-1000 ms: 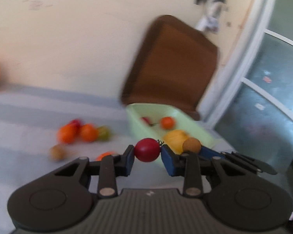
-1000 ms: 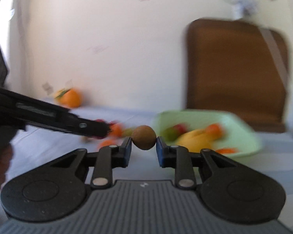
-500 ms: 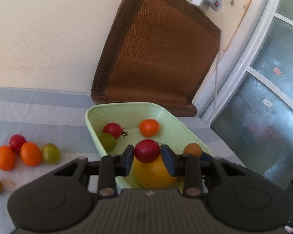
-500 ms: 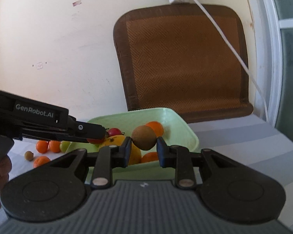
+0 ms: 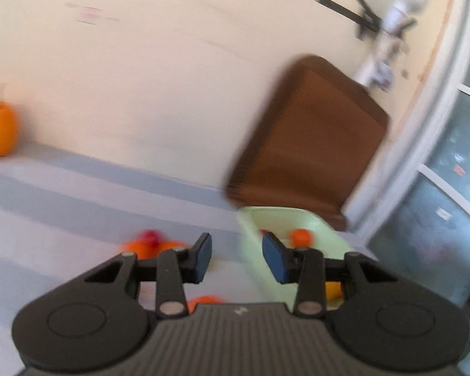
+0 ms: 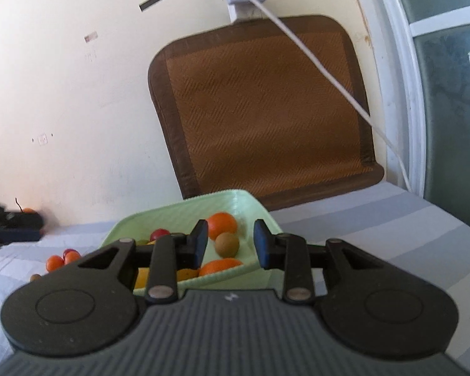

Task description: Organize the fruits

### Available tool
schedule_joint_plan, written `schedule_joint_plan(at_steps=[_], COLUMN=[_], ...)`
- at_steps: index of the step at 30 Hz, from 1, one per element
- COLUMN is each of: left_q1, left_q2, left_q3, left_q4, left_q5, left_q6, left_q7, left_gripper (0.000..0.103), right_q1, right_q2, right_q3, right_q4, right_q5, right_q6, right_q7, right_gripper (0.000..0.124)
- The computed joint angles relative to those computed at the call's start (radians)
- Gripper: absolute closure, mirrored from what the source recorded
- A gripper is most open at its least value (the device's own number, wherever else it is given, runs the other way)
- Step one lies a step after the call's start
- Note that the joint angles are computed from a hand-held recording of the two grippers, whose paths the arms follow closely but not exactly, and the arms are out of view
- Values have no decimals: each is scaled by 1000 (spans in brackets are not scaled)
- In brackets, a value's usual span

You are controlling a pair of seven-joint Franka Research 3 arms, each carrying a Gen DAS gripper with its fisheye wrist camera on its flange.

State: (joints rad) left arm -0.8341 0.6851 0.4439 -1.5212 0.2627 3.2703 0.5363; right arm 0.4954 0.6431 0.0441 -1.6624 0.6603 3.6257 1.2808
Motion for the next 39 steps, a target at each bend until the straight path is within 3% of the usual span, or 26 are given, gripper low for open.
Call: schedule_joint_plan(at_steps=[4,5,7,15,18,23,26,39], left_q1=[-212,-258,-307,-394,-444,-454,-454,-455], left_q2=[-44,-45,-52,-27,-7,-3,-3,3], left_q3=[251,299,342,399,449,462,466,478], left_q4=[-199,-234,-283,-304,-297,-284,-281,-248], left_q5=[-60,-73,-84,-57,-16,43,75,254], left_q6=[13,8,-3,-48,-80,-127,-139,-175], left_q7=[-56,-58,-56,-65,-100,-156,-193,-310], left_gripper=[66,66,66,66,66,65,65,65], right_q1=[-27,-29,-37,-91,-123,-187,-64,-80], right_q2=[-11,-13,-21,-126,-145,-118,-123,-123], right_q3=[35,39,51,144,188,263,145,168], right_q4=[-33,-39,-54,-221,-255,-219,-194,-190], right_q5=[-54,-64,-83,-234,-327,-464,-404,-369], right_q6=[39,46,54,79,19,-119,-170,-193], right_q7=[25,28,41,177,268,390,345,328], right_gripper=[89,90,90,89,89,89,89,89])
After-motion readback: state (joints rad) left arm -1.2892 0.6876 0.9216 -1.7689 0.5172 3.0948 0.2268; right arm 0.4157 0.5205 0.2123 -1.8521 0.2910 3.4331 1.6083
